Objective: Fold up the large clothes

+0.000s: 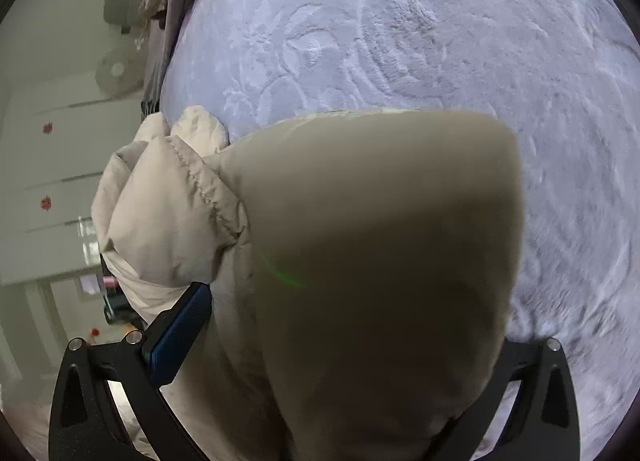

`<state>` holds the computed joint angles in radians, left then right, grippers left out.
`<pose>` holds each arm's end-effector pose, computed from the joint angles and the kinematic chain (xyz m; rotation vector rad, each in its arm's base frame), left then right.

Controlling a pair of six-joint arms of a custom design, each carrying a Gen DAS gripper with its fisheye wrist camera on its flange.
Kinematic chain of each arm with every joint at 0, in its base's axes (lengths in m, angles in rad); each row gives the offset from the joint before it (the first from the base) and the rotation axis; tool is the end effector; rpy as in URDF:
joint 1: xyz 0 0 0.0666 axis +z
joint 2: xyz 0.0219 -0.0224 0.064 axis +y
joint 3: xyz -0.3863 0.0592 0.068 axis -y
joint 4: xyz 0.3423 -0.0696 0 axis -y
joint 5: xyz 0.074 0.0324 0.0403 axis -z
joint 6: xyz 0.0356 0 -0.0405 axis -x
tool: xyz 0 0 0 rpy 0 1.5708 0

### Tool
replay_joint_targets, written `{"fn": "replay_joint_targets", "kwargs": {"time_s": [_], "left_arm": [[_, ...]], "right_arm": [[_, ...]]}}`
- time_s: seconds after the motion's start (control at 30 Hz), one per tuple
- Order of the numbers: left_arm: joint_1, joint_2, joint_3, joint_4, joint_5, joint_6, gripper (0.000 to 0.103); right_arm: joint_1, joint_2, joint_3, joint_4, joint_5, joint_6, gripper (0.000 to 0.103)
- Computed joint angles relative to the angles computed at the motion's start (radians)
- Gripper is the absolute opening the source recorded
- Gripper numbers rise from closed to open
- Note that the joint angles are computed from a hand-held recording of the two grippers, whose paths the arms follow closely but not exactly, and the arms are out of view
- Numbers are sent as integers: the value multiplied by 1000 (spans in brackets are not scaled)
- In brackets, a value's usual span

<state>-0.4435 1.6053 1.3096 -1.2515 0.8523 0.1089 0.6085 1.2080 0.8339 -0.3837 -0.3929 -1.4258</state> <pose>0.3792 -0.2103 0.3172 -0.4618 -2.6479 1.1826 0.2751 0.2078 0.3172 0.8737 2.6087 1.2905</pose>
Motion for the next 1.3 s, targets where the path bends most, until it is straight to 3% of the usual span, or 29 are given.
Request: {"fn": "replay_joint_targets", "kwargs": {"time_s": [0.07, 0.13, 0.2, 0.3, 0.4, 0.5, 0.77, 0.87, 0.97, 1.07, 1.17, 1.23, 1.3], "left_arm": [[5, -2, 13, -14, 11, -30, 91], [23, 6, 42, -60, 34, -74, 82], [45, 17, 84, -136, 60, -146, 74], [69, 31, 179, -228, 67, -249, 73], [118, 52, 285, -293, 80, -310, 73], [178, 101, 420, -319, 72, -331, 73], [276, 324, 726, -313, -41, -287, 73], [292, 398, 765, -274, -108, -220, 74], [305, 462, 786, -263, -128, -161, 83], [299, 453, 735, -220, -137, -140, 91], [286, 438, 745, -231, -180, -136, 91], [288, 444, 820, -262, -252, -145, 91], [270, 367, 730, -191, -316, -137, 89]], "right_arm": [[22, -5, 13, -3, 43, -44, 92], [60, -16, 36, -14, 110, -97, 68], [85, -22, 61, -25, 169, -127, 52], [110, -1, 128, -49, 229, -141, 46], [101, 39, 202, -36, 237, -121, 45], [56, 127, 314, -24, 194, -60, 45], [-59, 452, 688, -97, 39, 130, 45], [-82, 552, 774, -114, 9, 159, 45], [-93, 619, 826, -143, 15, 171, 45], [-107, 628, 799, -168, 14, 176, 50], [-108, 631, 804, -226, 23, 151, 59], [-101, 614, 827, -303, 59, 157, 61], [-84, 601, 895, -441, 164, 208, 61]]}}
